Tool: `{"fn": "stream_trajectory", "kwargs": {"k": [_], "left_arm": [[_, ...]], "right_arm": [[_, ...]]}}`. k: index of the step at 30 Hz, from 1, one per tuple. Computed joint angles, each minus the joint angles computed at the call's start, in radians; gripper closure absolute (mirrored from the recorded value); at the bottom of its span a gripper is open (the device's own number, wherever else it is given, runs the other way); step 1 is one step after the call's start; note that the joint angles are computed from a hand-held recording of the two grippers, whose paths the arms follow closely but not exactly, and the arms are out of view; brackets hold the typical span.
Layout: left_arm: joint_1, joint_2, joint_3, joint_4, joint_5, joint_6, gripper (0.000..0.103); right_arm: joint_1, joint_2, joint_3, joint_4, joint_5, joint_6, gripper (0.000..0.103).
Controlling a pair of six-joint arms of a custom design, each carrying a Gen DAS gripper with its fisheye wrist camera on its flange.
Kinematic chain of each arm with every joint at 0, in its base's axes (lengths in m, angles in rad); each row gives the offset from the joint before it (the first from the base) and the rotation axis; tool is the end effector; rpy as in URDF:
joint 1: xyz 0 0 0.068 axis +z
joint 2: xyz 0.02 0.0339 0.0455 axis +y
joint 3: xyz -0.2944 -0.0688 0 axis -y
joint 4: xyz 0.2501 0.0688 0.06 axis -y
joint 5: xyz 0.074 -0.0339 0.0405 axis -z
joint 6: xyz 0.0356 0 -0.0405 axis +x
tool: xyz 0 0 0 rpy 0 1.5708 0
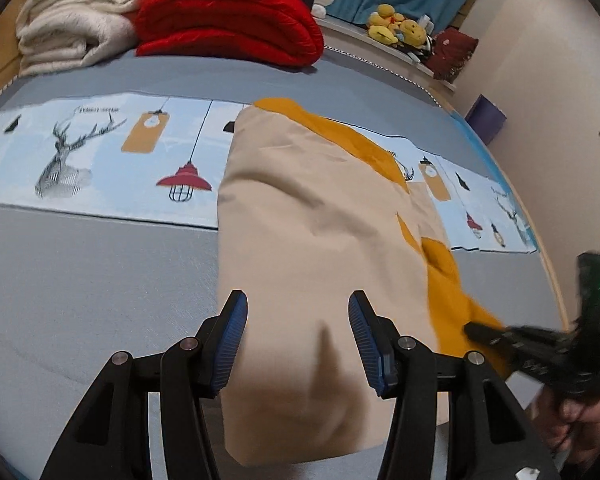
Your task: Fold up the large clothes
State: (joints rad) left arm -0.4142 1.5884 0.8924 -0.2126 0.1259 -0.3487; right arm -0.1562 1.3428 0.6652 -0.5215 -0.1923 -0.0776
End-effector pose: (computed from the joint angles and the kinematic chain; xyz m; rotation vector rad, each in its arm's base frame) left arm 0.2937 -0.1340 0.2073 0.1377 2.5288 -0.4721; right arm 0.2238 -0.0284 0.1887 0.0581 2.7437 0.2027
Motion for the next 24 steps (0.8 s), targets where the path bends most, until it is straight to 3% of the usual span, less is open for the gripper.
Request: {"fn": "stream_trajectory", "kwargs": {"k": [3,6,7,9,13,16,20,24], "left_arm": [[-0.006,-0.005,-0.010,0.010,-0.009,0.013,0.054],[-0.004,0.001,-0.007,0.015,0.006,0.019,0.054],[-0.006,0.003,-0.005,0.016,0.005,0.022,0.054],[-0.019,0.004,-0.005,0.017,-0.007,0.030,0.054],[-0.041,0.020,0.000,0.008,-0.007,0.044,0.054],[-0.040,0.058,0.015,-0.023,0.051,0.055,0.054],[-0.045,0.238,0.090,-0.148,0.121,0.091,0.049],[-0.003,0.274,0.093,-0.156,0.194,0.054,0.046]], "right_arm": [[-0.040,-0.117,0.005,-0.013,-0.071,-0.028,0.096],[-0.176,-0.256,0.027,-0.030,-0.230,-0.026,0.098],[-0.197,-0.274,0.030,-0.033,-0.228,-0.028,0.098],[-0.225,-0.248,0.040,-0.045,-0.163,-0.032,0.098],[-0.212,-0.040,0.039,-0.060,0.075,-0.033,0.098],[-0.195,0.023,0.018,-0.024,0.128,-0.044,0.098],[-0.158,0.042,-0.004,0.022,0.184,-0.072,0.098],[-0.120,0.099,-0.012,0.041,0.242,-0.068,0.098]]}}
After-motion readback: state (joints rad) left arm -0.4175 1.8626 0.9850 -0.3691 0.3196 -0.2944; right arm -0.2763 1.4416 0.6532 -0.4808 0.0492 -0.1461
